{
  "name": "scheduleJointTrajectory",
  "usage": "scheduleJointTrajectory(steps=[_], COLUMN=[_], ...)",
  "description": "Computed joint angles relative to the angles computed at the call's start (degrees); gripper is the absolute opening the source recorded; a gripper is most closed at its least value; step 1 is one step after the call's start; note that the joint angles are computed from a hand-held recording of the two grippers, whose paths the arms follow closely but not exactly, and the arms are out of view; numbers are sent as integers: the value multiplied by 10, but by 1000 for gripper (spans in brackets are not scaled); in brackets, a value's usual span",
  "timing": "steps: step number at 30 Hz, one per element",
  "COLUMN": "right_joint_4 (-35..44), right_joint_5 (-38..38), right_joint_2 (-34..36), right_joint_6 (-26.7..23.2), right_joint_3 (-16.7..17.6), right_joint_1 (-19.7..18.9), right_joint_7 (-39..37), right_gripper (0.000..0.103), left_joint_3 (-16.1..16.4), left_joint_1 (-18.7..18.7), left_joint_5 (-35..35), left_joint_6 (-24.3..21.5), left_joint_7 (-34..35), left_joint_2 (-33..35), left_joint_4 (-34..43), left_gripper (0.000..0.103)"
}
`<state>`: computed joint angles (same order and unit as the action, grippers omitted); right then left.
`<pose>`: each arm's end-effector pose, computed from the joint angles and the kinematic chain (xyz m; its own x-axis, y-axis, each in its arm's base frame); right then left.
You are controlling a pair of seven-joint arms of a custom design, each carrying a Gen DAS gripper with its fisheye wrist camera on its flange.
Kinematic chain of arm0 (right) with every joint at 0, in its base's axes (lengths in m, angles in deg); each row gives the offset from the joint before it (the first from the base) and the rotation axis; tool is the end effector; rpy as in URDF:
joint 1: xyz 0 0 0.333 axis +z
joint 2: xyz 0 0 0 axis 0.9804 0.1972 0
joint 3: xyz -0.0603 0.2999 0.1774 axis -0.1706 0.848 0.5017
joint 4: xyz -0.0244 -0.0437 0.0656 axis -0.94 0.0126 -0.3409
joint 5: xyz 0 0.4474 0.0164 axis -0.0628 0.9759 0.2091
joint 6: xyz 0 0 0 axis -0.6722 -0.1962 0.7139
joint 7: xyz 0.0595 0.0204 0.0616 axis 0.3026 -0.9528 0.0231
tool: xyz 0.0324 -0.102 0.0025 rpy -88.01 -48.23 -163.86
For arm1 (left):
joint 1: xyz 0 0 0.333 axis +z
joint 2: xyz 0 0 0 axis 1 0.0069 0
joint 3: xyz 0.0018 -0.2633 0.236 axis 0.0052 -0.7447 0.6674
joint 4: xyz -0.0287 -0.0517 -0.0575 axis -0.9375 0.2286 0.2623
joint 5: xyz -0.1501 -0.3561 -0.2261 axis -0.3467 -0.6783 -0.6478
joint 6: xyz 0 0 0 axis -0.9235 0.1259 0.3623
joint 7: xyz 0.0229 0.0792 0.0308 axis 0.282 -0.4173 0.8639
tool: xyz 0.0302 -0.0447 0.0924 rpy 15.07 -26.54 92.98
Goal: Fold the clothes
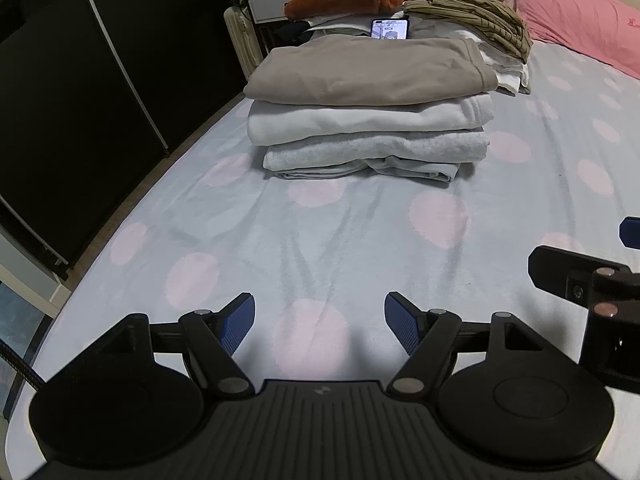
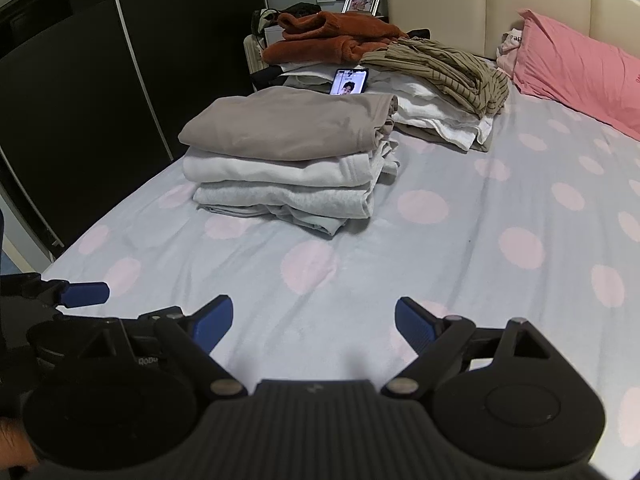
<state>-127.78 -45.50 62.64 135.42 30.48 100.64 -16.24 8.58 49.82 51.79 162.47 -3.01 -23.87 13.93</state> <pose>0.5967 0.3184 0.5816 0.5703 -0.8111 -0.1297 -0.6265 -0.3275 -0.7073 0.5451 -0.5264 0.5725 0.3917 -0.8972 -0.2041 -0.7821 -0.2079 -0.5874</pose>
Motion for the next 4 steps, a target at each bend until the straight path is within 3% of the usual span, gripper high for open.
scheduleJointTrajectory(steps=[4], right_joint_4=[0], right_joint_5=[-2], right_joint_2=[1], right_joint_6=[1], right_joint_3=[0], right_joint_1=[0], right_joint_7=[1], right_gripper=[90], left_joint_3=[0], left_joint_1=[0], left_joint_5=[0], left_joint_6=[1], left_joint_7=[1], left_joint_2=[1], left_joint_4=[0], left_gripper=[71])
